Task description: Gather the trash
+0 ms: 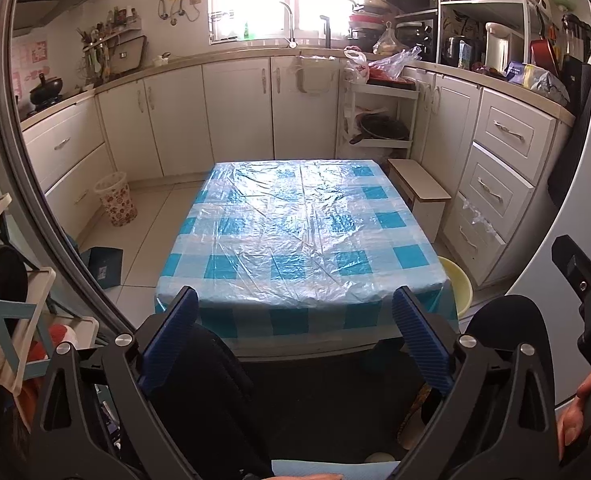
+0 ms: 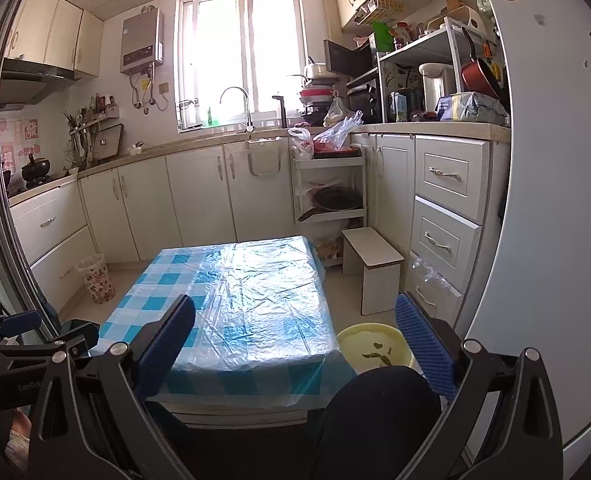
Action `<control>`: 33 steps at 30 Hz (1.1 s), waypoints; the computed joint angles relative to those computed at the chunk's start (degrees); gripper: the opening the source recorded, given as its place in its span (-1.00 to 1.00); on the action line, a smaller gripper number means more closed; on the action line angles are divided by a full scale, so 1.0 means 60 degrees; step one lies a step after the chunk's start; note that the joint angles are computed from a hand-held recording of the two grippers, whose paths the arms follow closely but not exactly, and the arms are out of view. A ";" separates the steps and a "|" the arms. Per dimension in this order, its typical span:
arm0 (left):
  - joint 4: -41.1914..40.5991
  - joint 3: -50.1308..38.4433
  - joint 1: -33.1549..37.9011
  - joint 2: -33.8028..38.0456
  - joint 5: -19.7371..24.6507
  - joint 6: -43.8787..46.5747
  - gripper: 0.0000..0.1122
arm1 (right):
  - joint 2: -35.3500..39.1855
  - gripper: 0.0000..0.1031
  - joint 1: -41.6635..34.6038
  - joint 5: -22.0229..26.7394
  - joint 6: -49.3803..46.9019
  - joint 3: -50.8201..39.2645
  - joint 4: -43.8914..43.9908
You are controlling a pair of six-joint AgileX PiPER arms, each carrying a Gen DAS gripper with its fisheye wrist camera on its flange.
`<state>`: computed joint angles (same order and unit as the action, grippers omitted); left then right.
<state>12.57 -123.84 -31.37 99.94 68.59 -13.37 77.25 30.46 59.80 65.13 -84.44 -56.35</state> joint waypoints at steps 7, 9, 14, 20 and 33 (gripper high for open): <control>0.0118 0.0160 -0.0024 -0.0069 -0.0126 -0.0074 0.69 | -0.0014 0.86 -0.0004 0.0002 -0.0014 0.0015 0.0005; 0.0160 0.0182 -0.0031 -0.0079 -0.0135 -0.0100 0.69 | -0.0011 0.86 0.0005 0.0010 -0.0002 0.0012 0.0002; 0.0261 0.0264 -0.0038 -0.0138 -0.0183 -0.0154 0.70 | -0.0046 0.86 0.0015 0.0020 -0.0015 0.0048 0.0002; 0.0299 0.0278 -0.0040 -0.0146 -0.0195 -0.0158 0.70 | -0.0126 0.86 -0.0007 0.0007 -0.0062 0.0157 0.0041; 0.0386 0.0415 -0.0050 -0.0285 -0.0299 -0.0088 0.70 | -0.0236 0.86 -0.0107 -0.0070 -0.0141 0.0235 0.0024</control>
